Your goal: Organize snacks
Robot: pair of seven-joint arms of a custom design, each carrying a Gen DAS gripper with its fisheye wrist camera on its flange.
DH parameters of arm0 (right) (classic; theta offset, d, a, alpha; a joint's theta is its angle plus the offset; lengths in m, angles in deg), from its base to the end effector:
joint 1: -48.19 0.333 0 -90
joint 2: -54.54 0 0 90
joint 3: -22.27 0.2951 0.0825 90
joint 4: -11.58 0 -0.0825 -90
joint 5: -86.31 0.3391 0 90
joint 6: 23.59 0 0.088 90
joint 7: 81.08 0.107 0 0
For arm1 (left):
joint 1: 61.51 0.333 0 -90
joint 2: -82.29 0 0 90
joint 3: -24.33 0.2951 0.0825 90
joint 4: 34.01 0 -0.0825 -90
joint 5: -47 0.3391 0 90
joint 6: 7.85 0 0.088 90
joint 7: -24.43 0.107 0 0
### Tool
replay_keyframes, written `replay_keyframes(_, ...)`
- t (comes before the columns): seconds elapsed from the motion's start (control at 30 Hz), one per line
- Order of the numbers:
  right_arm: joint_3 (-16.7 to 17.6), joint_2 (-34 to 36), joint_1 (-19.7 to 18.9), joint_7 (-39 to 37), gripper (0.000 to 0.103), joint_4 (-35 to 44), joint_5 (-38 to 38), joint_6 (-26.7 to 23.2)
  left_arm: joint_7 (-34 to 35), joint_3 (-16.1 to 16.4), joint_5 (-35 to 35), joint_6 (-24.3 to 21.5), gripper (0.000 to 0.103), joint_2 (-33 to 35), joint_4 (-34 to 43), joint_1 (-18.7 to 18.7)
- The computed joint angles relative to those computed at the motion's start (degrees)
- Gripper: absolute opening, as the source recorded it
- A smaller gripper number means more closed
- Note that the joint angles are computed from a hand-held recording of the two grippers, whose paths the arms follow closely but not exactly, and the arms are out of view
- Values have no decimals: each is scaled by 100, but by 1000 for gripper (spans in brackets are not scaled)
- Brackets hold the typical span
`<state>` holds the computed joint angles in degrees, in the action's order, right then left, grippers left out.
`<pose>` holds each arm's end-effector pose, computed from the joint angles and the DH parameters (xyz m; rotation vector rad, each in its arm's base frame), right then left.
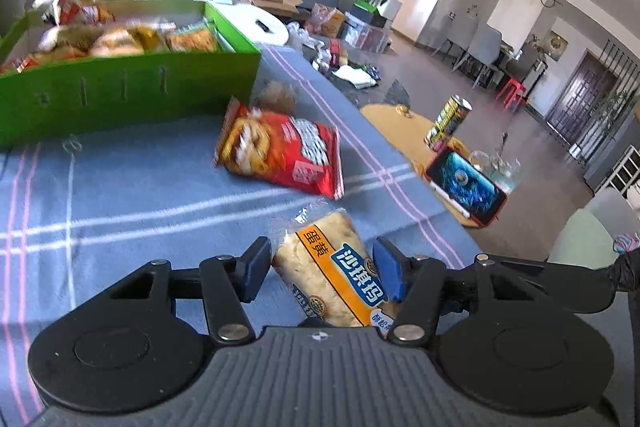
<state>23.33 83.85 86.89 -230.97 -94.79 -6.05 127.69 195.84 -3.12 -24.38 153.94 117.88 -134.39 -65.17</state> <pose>0.4505 0.4072 0.2671 -1.6651 1.6731 -0.7730 0.5865 -0.2543 0.2808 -1.2316 2.5337 -1.3803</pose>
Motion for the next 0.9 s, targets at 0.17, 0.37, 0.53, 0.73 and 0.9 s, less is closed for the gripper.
replay_keyframes(0.17, -66, 139, -65, -313, 92, 375, -61, 153, -89, 42, 47, 80, 53, 50, 297, 21)
replay_keyframes(0.37, -227, 435, -145, -718, 92, 1011, -44, 475, -583, 122, 491, 176, 53, 273, 854, 3)
replay_keyframes(0.53, -424, 738, -187, -1190, 92, 1605, 200, 805, -1179, 161, 1107, 205, 53, 563, 1434, -22)
replay_keyframes(0.73, -738, 1069, -191, -1736, 92, 2230, 612, 1146, -2034, 245, 2032, 63, 53, 1091, 2391, -131)
replay_keyframes(0.9, -1005, 1422, -231, -2200, 92, 2765, 1105, 1418, -2910, 482, 2967, -276, 53, 1796, 3635, -428)
